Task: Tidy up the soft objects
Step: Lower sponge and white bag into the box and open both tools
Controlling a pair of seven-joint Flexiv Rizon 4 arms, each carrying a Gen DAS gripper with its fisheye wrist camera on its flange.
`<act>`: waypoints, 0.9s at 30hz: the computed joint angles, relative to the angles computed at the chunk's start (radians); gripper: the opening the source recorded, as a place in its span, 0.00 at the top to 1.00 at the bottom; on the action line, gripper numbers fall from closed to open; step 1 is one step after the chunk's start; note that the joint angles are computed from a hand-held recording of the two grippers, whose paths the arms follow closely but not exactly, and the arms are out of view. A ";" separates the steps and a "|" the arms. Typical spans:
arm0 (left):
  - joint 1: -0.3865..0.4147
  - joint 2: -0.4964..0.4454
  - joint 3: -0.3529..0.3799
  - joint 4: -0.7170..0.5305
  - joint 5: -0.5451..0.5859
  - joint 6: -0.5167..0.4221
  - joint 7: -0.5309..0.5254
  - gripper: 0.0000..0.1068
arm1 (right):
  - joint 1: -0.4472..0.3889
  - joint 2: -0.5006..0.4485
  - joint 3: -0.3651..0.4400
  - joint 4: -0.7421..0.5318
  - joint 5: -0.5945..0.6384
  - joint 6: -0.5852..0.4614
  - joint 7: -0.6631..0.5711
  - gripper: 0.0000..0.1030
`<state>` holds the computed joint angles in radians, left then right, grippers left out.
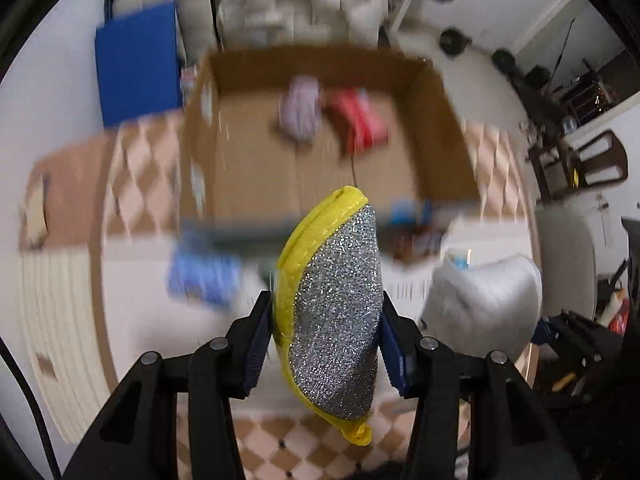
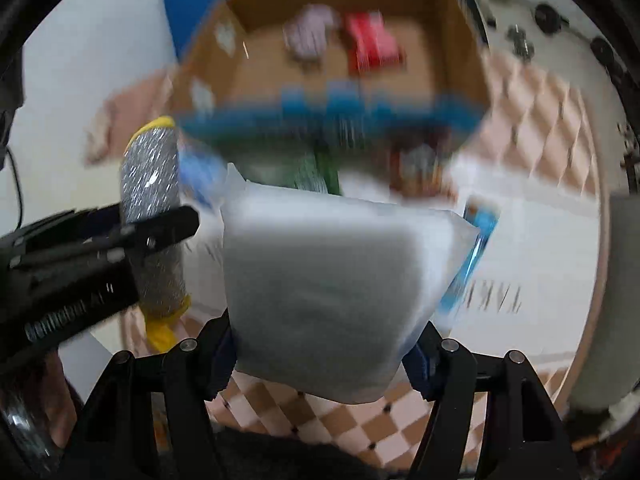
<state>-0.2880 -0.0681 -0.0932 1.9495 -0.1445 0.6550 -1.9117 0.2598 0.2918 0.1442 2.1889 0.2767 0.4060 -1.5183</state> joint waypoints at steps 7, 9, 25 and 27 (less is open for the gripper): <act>0.111 -0.239 0.010 -0.238 -0.107 -0.095 0.150 0.56 | -0.052 -0.272 -0.005 -0.243 -0.128 0.095 -0.044 0.31; 0.112 -0.327 0.019 -0.335 -0.097 -0.160 0.151 0.56 | 0.005 -0.384 -0.067 -0.337 -0.128 0.078 -0.047 0.31; 0.122 -0.544 0.008 -0.421 -0.164 -0.304 0.149 0.56 | -0.087 -0.813 0.002 -0.566 -0.229 0.060 -0.024 0.31; 0.127 -0.541 0.007 -0.401 -0.167 -0.300 0.150 0.56 | -0.089 -0.825 0.005 -0.570 -0.230 0.047 -0.022 0.31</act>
